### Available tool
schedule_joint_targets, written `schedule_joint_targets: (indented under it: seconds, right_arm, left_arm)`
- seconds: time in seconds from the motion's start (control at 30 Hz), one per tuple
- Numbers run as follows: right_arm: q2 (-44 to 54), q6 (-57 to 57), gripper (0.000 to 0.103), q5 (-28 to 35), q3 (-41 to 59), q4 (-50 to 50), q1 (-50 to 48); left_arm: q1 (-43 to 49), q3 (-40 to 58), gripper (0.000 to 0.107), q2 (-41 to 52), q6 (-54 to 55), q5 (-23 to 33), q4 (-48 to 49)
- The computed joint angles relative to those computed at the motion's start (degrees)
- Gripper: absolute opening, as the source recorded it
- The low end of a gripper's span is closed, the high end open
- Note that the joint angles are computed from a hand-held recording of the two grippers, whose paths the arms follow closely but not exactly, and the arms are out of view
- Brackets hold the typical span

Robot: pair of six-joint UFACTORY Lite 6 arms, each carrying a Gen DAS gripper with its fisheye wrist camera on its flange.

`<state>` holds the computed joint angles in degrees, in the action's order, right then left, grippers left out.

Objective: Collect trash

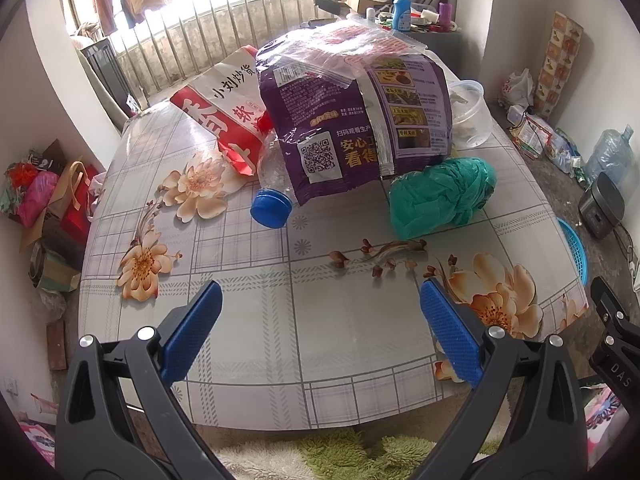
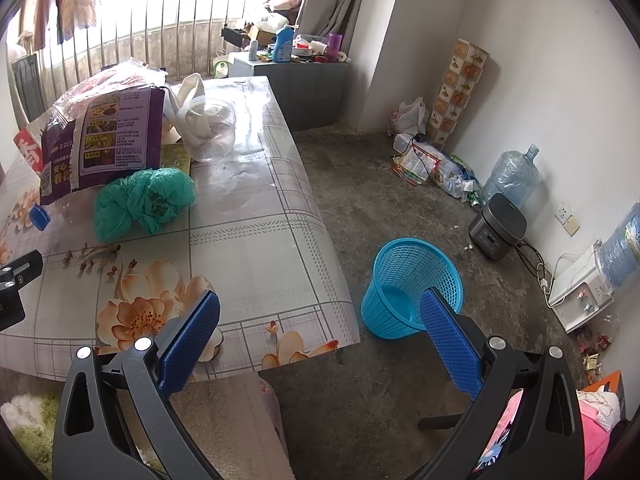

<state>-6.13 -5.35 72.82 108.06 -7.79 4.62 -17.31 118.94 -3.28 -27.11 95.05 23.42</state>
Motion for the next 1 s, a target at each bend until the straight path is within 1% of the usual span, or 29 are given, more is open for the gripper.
schedule_joint_targets:
  seconds: [0.5, 0.7, 0.83, 0.93, 1.0]
  right_arm:
    - [0.8, 1.4, 0.098, 0.0, 0.6, 0.1, 1.4]
    - [0.8, 0.8, 0.098, -1.3, 1.3, 3.2, 0.4]
    - [1.5, 0.9, 0.098, -2.7, 2.8, 5.9, 0.1]
    - [3.7, 1.4, 0.098, -2.9, 6.0, 8.9, 0.7]
    - [5.1, 1.9, 0.098, -2.7, 7.8, 12.5, 0.5]
  left_arm:
    - [1.3, -1.5, 0.096, -1.0, 0.4, -0.7, -0.7]
    - [3.2, -3.2, 0.096, -2.1, 1.2, -2.1, -1.7]
    - [10.3, -3.3, 0.096, -2.9, 5.1, -5.0, -5.2]
    - [18.6, -4.0, 0.096, -4.0, 10.1, -8.7, -9.8]
    - [25.5, -5.1, 0.096, -4.9, 14.8, -11.5, -14.9]
